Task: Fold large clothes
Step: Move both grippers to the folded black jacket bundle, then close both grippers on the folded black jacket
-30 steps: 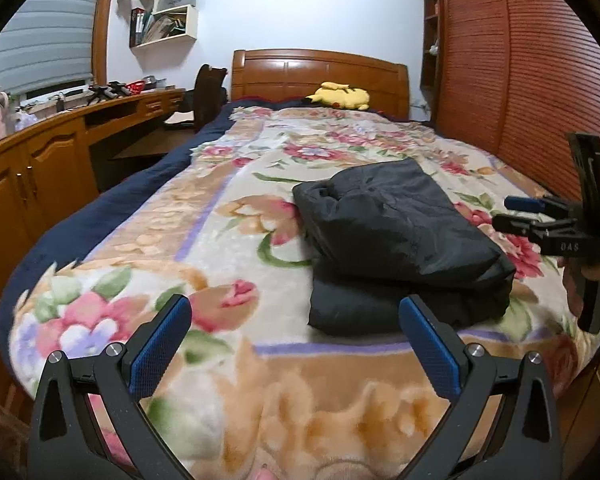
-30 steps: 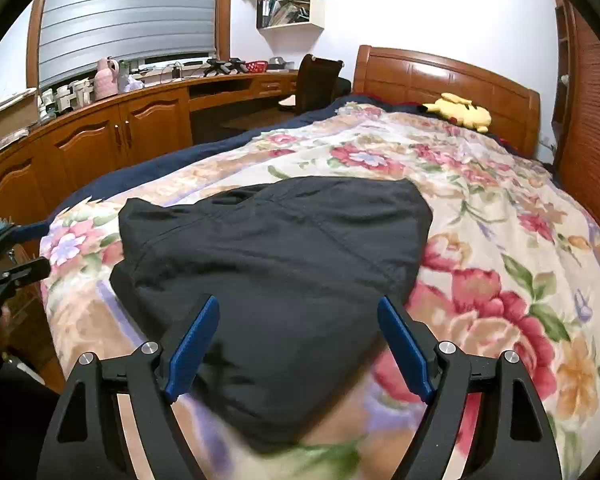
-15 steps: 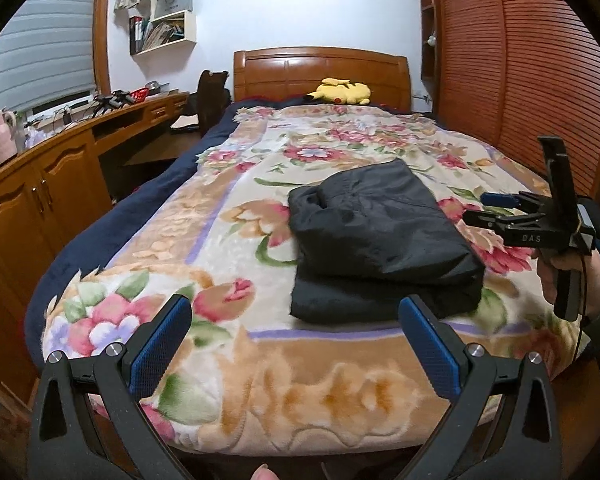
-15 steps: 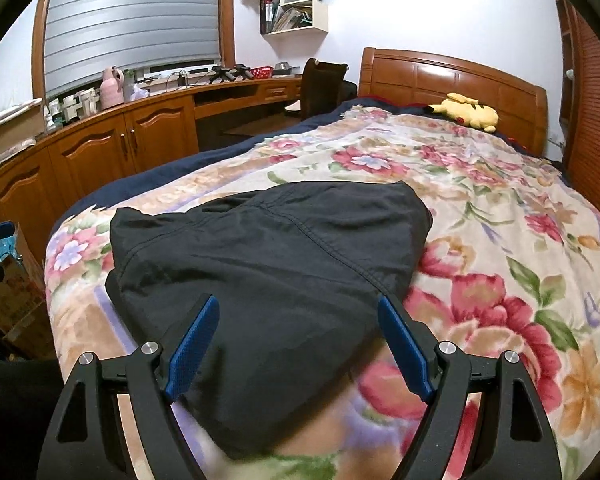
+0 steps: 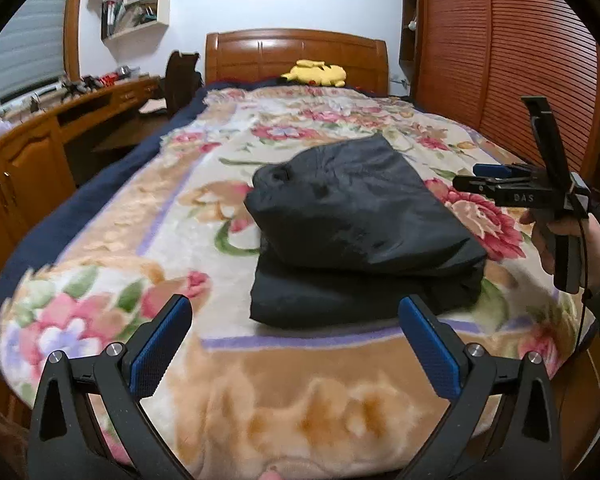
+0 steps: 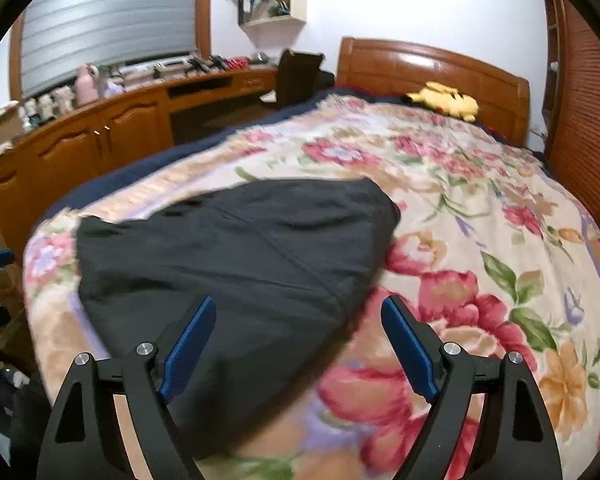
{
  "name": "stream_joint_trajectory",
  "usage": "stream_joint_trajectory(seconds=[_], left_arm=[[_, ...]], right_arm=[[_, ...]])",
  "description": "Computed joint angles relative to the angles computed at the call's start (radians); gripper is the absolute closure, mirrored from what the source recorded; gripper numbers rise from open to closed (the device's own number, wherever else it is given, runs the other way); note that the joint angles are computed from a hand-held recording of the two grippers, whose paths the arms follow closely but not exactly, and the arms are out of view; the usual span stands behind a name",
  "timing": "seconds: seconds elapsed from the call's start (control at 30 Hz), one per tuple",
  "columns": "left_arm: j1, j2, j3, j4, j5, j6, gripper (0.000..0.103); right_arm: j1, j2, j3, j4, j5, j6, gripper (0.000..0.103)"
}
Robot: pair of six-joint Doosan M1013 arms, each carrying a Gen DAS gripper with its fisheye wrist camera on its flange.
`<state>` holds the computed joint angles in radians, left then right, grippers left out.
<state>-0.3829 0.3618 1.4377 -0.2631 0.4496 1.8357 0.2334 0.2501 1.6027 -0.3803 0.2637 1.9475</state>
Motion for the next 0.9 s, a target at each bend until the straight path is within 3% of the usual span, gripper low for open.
stream_joint_trajectory(seconds=[0.1, 0.17, 0.27, 0.4, 0.53, 0.77, 0.9], left_arm=[[0.007, 0.040, -0.029, -0.038, 0.023, 0.029, 0.012], [0.012, 0.068, -0.052, -0.056, 0.045, 0.047, 0.026], [0.017, 0.100, -0.087, -0.069, 0.075, 0.049, 0.039], [0.028, 0.127, -0.120, -0.177, 0.093, 0.139, 0.040], [0.033, 0.132, -0.135, -0.191, 0.101, 0.151, 0.042], [0.048, 0.131, -0.122, -0.300, 0.138, 0.222, 0.056], [0.047, 0.134, -0.123, -0.314, 0.144, 0.221, 0.057]], right_arm=[[-0.014, 0.044, -0.050, 0.029, 0.031, -0.011, 0.017], [-0.024, 0.073, -0.085, 0.036, 0.047, 0.006, 0.017], [-0.045, 0.111, -0.136, 0.114, 0.052, -0.040, 0.017], [-0.066, 0.162, -0.209, 0.191, 0.072, -0.095, 0.017], [-0.083, 0.218, -0.290, 0.273, 0.111, -0.152, 0.017], [-0.114, 0.289, -0.369, 0.575, 0.161, -0.346, 0.008], [-0.128, 0.311, -0.400, 0.709, 0.208, -0.427, 0.007]])
